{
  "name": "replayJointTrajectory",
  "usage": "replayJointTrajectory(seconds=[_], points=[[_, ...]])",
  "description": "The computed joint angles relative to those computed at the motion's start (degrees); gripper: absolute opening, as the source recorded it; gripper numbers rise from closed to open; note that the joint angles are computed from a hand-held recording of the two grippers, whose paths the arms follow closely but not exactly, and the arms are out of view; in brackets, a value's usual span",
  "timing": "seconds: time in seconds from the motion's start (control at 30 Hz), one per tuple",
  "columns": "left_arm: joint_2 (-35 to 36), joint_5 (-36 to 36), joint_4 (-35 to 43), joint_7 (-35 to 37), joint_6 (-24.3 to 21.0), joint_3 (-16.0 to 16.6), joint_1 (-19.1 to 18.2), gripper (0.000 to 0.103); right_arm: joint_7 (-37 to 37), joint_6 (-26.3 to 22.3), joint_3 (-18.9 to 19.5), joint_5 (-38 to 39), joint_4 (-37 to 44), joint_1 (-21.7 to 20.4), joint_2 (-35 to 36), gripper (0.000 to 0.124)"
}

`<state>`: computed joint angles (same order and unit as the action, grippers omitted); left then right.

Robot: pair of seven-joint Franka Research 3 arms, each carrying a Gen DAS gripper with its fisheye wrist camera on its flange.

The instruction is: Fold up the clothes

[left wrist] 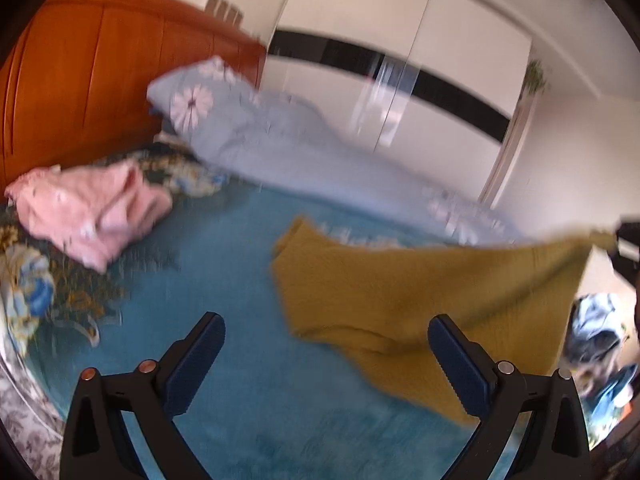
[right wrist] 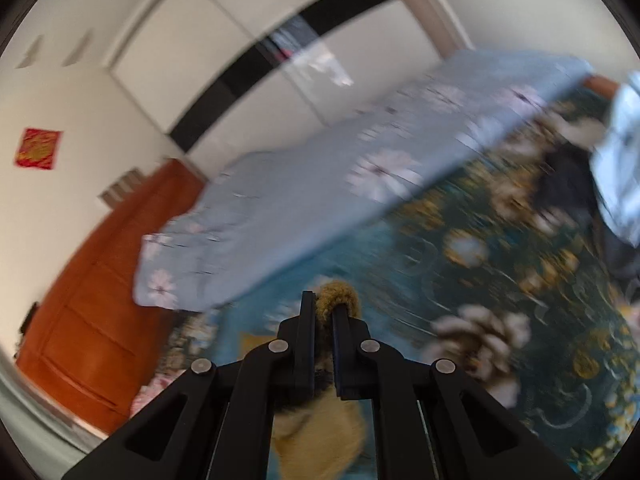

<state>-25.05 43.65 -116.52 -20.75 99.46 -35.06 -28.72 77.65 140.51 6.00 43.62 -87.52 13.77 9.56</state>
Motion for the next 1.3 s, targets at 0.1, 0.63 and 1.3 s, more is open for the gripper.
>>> replayJointTrajectory(seconds=[0.1,0.63,1.3], points=[[0.79,-3.51,-1.89,-0.45,2.92,2.19,-0.61,0.103,1.04,0.73,-2.47,-2.82,-5.18,-2.14,0.16,0.007],[6.09,-6.16,-5.71,0.63,15.76,7.09,0.67,0.103,-9.33,4.00,-4.72,-17.59,-18.39,-4.64,-5.70,0.025],[-1.20,-10.68,-11.82,-0.84,15.59,6.72,0.93,0.103,-26.20,0.90,2.06,-29.84,-14.85,12.07,1.46,0.035]])
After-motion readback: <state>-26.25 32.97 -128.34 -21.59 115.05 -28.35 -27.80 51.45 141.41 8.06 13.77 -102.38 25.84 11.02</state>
